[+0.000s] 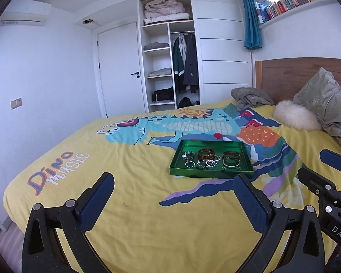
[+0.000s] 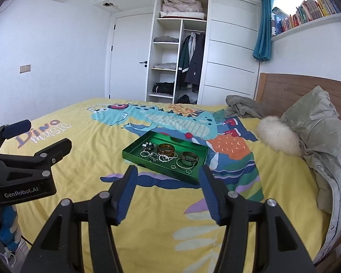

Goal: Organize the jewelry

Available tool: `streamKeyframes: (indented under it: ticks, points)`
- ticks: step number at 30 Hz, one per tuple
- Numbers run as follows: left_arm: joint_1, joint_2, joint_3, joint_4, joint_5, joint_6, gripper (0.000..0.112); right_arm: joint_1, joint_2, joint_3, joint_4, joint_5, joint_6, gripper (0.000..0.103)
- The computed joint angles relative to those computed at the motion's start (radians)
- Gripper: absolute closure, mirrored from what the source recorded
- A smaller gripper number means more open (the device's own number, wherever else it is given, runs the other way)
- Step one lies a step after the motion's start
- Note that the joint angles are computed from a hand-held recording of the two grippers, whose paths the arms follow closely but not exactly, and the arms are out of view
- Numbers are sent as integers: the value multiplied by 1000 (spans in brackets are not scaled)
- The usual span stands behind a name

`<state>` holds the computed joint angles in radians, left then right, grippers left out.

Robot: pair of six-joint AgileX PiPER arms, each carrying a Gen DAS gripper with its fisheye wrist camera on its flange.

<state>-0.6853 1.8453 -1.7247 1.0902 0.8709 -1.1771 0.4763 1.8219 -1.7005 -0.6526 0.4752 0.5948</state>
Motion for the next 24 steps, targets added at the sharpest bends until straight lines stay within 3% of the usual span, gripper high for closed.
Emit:
streamKeyframes:
  ticks: [11,24]
  points:
    - [-25,-59,109,29,-21,-88,10,27,-108,160,-174,-12,190,48]
    - [-17,-63,159,20,-48,-125,10,22,-114,215,-211,-22,261,47]
